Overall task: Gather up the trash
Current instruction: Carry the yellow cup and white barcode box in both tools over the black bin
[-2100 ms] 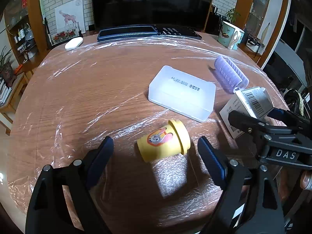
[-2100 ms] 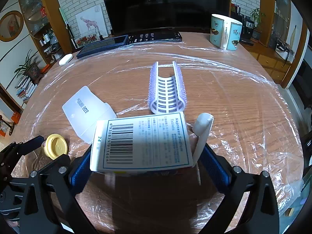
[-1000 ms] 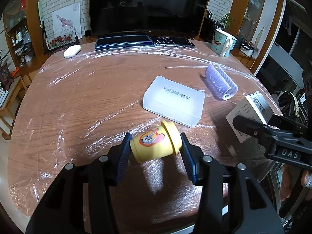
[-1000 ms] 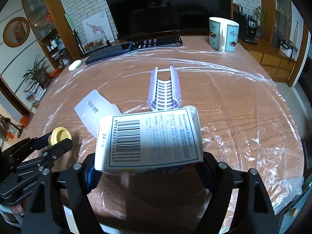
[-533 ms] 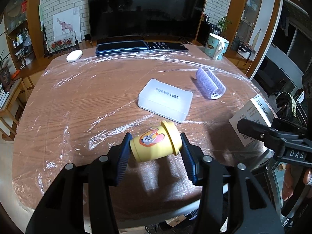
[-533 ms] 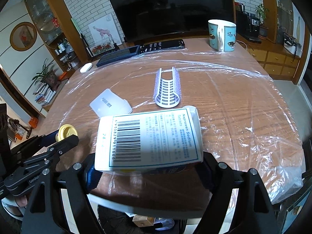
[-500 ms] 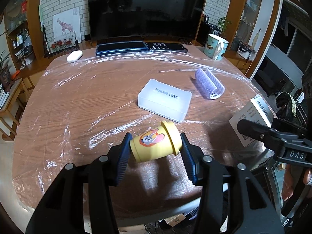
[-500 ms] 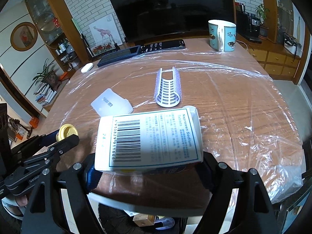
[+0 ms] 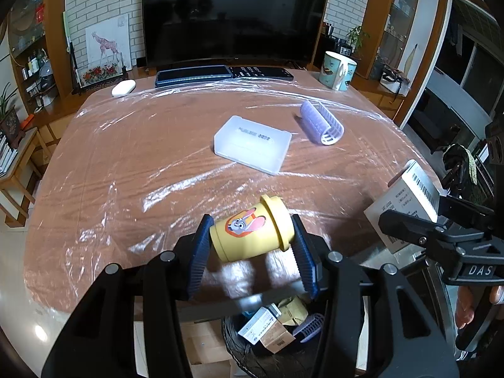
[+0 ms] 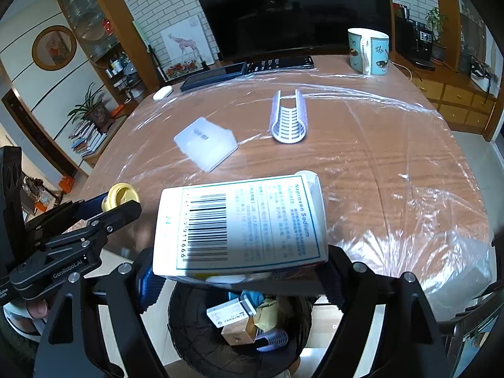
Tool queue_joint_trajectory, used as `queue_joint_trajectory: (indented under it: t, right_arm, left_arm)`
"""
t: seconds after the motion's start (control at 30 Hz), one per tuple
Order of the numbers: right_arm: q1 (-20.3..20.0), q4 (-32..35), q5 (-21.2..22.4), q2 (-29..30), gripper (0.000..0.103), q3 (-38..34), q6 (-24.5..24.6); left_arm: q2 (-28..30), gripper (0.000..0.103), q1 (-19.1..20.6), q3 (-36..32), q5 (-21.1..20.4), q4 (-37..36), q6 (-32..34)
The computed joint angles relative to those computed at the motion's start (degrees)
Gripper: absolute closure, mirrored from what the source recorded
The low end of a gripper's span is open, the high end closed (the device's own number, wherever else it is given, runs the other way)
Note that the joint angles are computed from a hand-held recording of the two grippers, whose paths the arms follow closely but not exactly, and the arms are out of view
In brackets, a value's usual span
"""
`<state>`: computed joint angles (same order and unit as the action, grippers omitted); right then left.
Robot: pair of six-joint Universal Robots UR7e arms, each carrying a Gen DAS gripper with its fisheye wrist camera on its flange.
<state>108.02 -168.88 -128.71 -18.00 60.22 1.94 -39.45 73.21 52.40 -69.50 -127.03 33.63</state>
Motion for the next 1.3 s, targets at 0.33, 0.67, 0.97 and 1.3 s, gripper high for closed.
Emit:
queue_joint_trajectory:
  t: [0.33, 0.67, 0.97, 1.3]
  right_arm:
    - [0.3, -2.0, 0.7, -2.8, 0.024, 6.4, 1.2]
    - [-0.1, -1.7, 1.9, -5.2, 0.024, 11.7, 3.3]
    - [-0.3, -0.2, 3.1, -6.2, 0.024, 14.5, 4.1]
    - [-0.6, 1.8, 4.1, -6.6, 0.024, 16.2, 4.4]
  left_arm:
    - [-4.3, 0.053, -0.3, 6.8, -0.1, -1.9, 0.6]
    - [-7.4, 0.053, -0.4, 12.3, 0.6, -2.1, 0.9]
    - [-9.2, 0.053, -0.6, 16.7, 2.0, -2.4, 1.0]
    - [-10.0, 0.053, -0.5, 19.4, 3.7, -2.2, 1.2]
